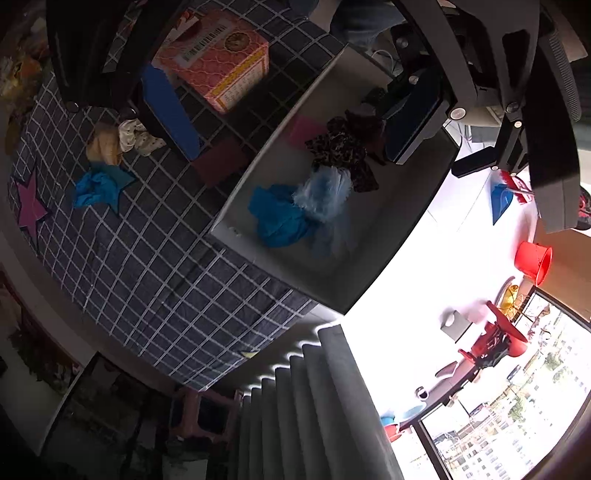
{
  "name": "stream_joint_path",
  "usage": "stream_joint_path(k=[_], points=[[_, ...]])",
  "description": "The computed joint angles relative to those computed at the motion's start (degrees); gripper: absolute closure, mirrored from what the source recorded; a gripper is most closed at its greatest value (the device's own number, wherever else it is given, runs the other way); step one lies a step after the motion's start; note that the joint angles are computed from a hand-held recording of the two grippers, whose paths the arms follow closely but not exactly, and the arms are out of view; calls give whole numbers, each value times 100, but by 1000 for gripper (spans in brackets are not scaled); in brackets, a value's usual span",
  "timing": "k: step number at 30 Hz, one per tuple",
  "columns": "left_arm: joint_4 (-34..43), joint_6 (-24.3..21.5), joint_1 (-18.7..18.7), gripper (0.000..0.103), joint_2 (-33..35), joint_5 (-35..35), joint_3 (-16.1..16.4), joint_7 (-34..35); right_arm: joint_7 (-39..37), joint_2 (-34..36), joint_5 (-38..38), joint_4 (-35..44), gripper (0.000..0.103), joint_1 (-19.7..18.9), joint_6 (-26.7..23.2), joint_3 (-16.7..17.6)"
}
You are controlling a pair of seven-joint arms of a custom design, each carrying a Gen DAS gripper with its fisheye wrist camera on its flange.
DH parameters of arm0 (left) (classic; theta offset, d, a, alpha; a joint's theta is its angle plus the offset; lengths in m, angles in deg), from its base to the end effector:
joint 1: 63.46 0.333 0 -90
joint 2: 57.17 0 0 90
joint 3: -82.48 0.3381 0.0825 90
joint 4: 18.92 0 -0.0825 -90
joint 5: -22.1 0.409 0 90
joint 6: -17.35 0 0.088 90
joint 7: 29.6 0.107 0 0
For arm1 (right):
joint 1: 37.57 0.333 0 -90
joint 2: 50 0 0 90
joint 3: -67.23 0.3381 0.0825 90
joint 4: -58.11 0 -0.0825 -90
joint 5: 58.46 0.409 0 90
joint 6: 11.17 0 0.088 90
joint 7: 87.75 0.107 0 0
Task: Organize soft objects
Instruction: 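Move both tools back over the remaining items on the bed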
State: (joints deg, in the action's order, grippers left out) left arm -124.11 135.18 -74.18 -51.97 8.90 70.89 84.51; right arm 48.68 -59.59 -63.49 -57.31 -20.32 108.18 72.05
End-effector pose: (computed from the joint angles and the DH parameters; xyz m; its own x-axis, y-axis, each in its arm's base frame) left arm 0.5761 -0.2457 0.5050 -0.6584 -0.7347 0.1635 -0.7513 0.6282 -0.2022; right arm 0.5120 0.2057 0.5644 -0.3681 -0.9244 -0.0995 -0.8953 0.3813 -0.2303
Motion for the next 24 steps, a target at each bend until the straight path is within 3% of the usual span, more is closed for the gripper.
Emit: stream_joint_path(k=[8, 15, 24], points=[[307, -250, -152, 0, 10, 30, -106, -46, 290, -950, 332, -899, 1, -170, 305, -180], [898, -692, -453, 0, 307, -129, -302, 63, 1179, -2495, 211, -2191, 1, -684, 10, -354], [1614, -1300, -1153, 0, 884, 276, -540, -235, 2006, -4119, 430, -3841, 1, -1199, -306, -732]])
